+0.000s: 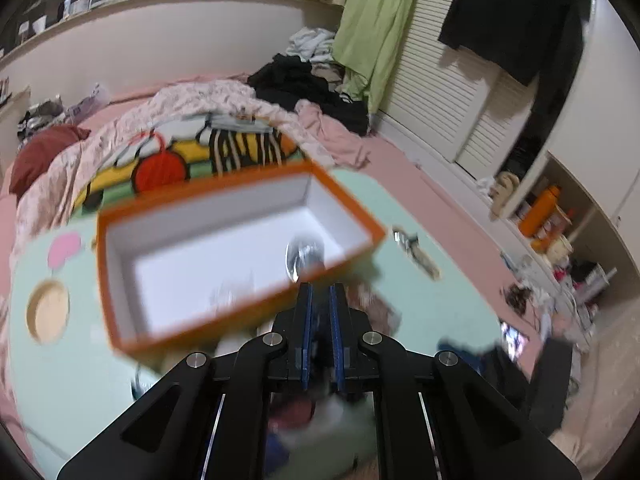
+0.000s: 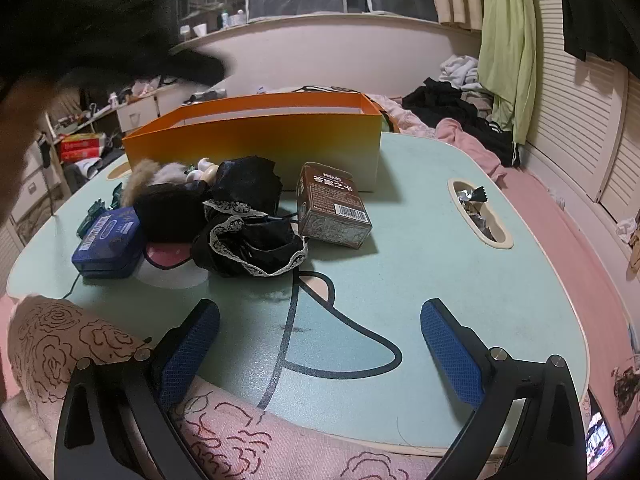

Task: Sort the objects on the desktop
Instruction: 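Reach the left tool into the box and grasp the silver metal item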

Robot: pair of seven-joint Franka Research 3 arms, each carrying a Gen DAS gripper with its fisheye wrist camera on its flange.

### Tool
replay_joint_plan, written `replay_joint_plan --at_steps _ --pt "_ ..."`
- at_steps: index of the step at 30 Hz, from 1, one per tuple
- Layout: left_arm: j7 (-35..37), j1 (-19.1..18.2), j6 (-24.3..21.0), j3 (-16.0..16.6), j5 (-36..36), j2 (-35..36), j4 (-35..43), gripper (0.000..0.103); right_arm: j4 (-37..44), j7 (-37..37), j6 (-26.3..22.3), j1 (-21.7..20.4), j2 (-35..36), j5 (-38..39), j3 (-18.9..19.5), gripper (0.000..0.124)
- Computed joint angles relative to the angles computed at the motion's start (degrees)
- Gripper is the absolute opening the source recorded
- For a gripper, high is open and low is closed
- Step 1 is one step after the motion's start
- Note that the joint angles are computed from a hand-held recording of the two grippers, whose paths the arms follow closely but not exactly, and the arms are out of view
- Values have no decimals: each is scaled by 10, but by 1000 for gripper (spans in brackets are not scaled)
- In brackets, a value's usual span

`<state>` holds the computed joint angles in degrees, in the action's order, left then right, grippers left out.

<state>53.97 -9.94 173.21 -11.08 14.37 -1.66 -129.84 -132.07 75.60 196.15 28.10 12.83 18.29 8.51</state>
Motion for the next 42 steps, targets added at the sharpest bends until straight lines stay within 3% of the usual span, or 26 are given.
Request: replay_joint_plan --at_steps 2,4,6,7,8,9,11,14,17,21,24,27,29,31,34,38,42 --pt "-19 3 -2 1 13 6 -15 10 0 1 0 -1 0 -1 1 101" --pt "-83 11 17 5 79 16 -21 10 -1 3 0 -3 -1 -3 3 101" --pt "-137 21 52 13 121 13 -37 20 -1 2 0 0 -1 -1 0 101" --pt "-153 26 64 15 127 12 -39 31 0 1 1 1 0 -1 -1 101" --pt "-152 27 68 16 115 8 -42 46 0 0 1 2 0 0 -1 101" --pt "-150 29 62 17 102 6 -37 54 0 0 1 2 0 0 -2 101" --pt "-109 24 42 16 37 9 -16 59 0 1 1 1 0 0 -1 101" --pt "-72 23 -60 12 8 36 62 59 -1 2 1 0 0 -1 1 101" --pt "30 32 -166 -5 -103 110 183 59 -1 -1 1 4 0 2 -3 101" --pt "-14 -2 -289 18 -32 225 348 59 -2 -1 1 3 -1 2 -2 101" --pt "-9 -7 -340 10 -40 298 443 58 -2 -1 2 3 -1 2 -1 101" --pt "-22 -32 -384 25 -8 349 519 57 1 -4 1 9 1 8 -6 101" --pt "-29 -47 -421 36 15 373 559 29 0 -4 2 8 0 8 -4 101" --pt "-26 -49 -437 36 21 389 581 23 3 -6 1 13 1 11 -7 101" --pt "-41 -50 -393 42 39 371 546 19 2 -9 1 16 0 15 -9 101" --pt "-31 -40 -358 34 42 351 513 3 6 -14 -1 23 1 23 -14 101" --pt "-24 -38 -323 35 56 328 476 2 5 -15 0 19 2 22 -10 101"
